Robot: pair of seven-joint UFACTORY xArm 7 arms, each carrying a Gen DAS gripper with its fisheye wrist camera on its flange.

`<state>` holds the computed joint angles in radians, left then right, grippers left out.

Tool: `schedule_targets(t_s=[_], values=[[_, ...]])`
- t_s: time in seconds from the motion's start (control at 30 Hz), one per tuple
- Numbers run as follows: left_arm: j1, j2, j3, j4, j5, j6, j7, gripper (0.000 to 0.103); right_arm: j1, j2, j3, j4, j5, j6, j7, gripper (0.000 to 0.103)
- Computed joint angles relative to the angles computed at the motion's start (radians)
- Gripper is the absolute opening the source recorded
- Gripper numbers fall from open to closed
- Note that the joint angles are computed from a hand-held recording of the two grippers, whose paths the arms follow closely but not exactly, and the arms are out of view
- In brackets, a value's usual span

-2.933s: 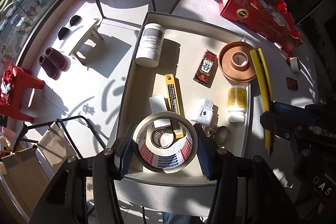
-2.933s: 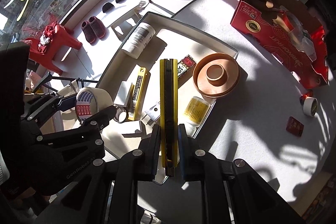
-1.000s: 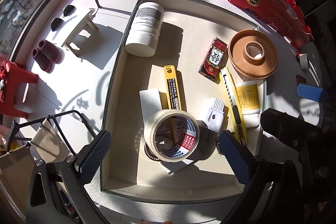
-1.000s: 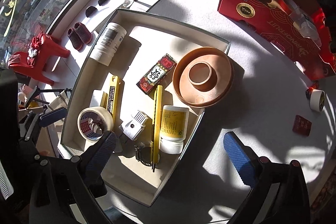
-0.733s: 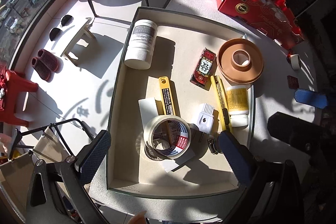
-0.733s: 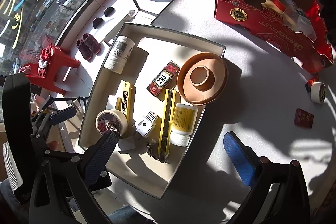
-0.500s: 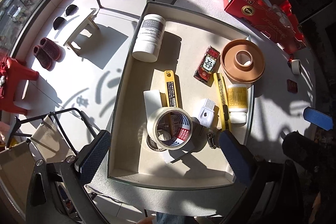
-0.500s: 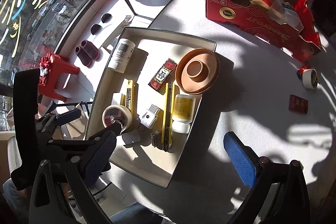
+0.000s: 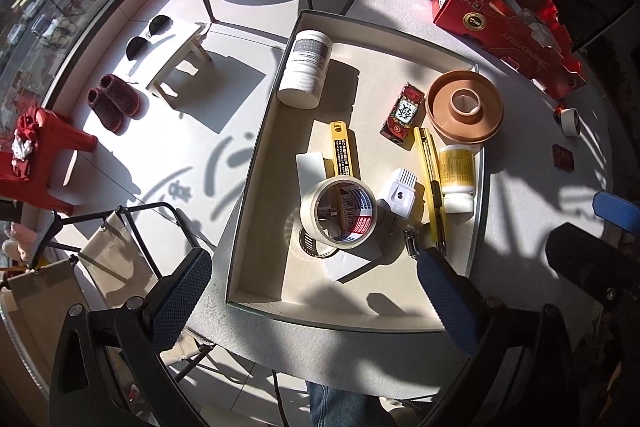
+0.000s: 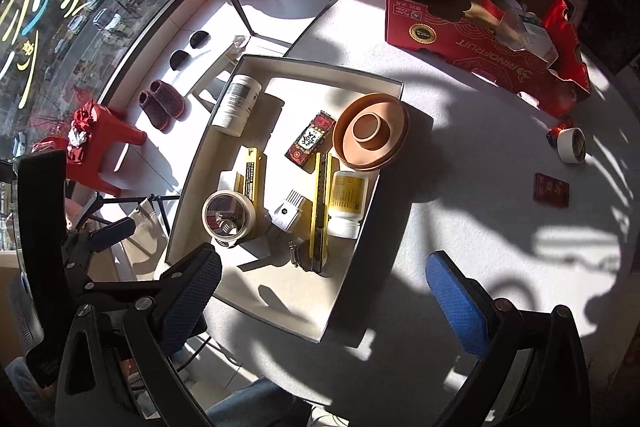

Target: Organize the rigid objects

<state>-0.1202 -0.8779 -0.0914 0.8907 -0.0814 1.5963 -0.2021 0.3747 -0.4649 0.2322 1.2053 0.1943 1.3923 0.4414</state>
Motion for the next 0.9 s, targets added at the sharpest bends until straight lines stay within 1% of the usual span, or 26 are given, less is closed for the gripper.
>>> schedule_targets(t_s=[0.13, 0.3, 0.9], values=[[0.001, 0.003, -0.01, 0.008, 0.005, 0.003, -0.011, 0.103, 0.0, 0.01, 0.007, 0.011, -0.019, 0.003, -0.008, 0.103], [0.006, 0.0, -0.022, 0.017, 0.036, 0.009, -0.02, 0.103, 0.001, 0.027, 0.022, 0.032, -0.061, 0.014, -0.016, 0.103], [-0.004, -0.003, -0.023, 0.013, 0.039, 0.013, -0.015, 0.103, 0.009, 0.035, 0.027, 0.035, -0.08, 0.022, -0.015, 0.103]])
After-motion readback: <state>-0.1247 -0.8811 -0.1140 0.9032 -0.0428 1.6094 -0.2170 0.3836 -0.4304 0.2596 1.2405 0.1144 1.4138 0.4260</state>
